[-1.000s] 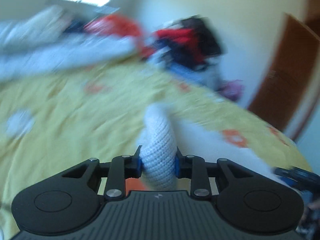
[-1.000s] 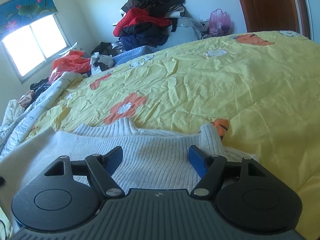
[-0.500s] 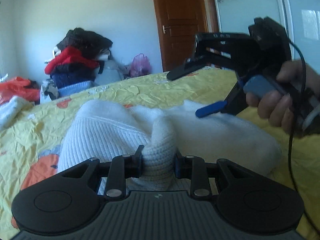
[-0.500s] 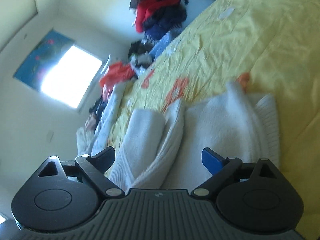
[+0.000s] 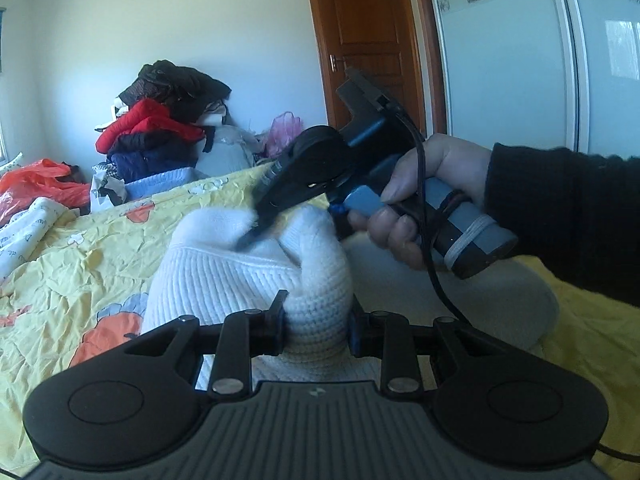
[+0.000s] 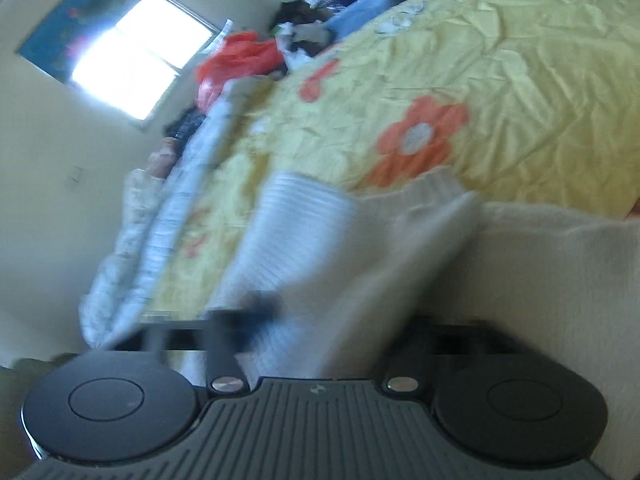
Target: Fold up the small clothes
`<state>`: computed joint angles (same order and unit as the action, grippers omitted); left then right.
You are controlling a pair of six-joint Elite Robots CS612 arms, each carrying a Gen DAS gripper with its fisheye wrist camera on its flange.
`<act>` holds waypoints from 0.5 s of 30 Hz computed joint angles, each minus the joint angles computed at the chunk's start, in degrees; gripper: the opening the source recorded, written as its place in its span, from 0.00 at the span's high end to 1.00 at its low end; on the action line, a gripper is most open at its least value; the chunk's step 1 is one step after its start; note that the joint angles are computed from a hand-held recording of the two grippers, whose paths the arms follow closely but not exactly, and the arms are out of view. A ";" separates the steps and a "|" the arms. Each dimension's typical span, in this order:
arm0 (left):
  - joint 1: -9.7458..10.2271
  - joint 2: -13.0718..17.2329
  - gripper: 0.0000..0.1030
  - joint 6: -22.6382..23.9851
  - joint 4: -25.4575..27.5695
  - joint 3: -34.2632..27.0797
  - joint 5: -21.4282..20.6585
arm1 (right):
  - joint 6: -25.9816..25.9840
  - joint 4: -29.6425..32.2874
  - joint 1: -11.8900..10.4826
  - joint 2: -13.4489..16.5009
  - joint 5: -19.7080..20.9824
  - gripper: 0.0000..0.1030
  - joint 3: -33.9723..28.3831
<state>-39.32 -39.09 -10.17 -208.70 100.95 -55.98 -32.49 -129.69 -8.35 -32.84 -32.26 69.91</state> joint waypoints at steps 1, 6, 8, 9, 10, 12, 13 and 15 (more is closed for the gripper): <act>0.07 -0.14 0.73 0.01 -0.09 -0.01 -0.61 | -1.32 -1.16 -0.48 -0.47 0.96 0.77 0.92; 0.45 -0.64 0.73 0.45 -2.58 -0.96 -9.04 | -6.23 -7.31 -3.53 -3.87 0.82 0.77 5.01; 0.54 -0.05 0.73 1.41 -3.23 -2.05 -12.82 | -6.44 -8.34 -5.00 -4.46 0.45 0.77 5.50; 0.61 0.37 0.73 1.57 -2.96 -2.71 -14.49 | -5.59 -8.99 -5.44 -4.26 -0.56 0.77 5.23; 0.60 0.88 0.73 1.73 -2.50 -3.41 -15.90 | -4.24 -9.97 -5.75 -3.98 -2.03 0.77 5.03; 0.58 1.99 0.73 1.70 -0.41 -5.06 -18.66 | -1.95 -11.98 -6.31 -3.36 -5.85 0.77 4.97; 0.54 2.35 0.73 1.41 1.13 -5.77 -19.69 | -0.85 -12.97 -6.55 -2.95 -7.11 0.77 5.10; 0.08 3.60 0.73 3.07 0.32 -6.82 -19.00 | 2.81 -15.19 -7.26 -1.88 -5.78 0.77 5.36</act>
<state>-39.24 -35.48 -7.10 -208.37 94.14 -74.98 -29.68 -144.88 -15.61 -34.72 -38.04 75.26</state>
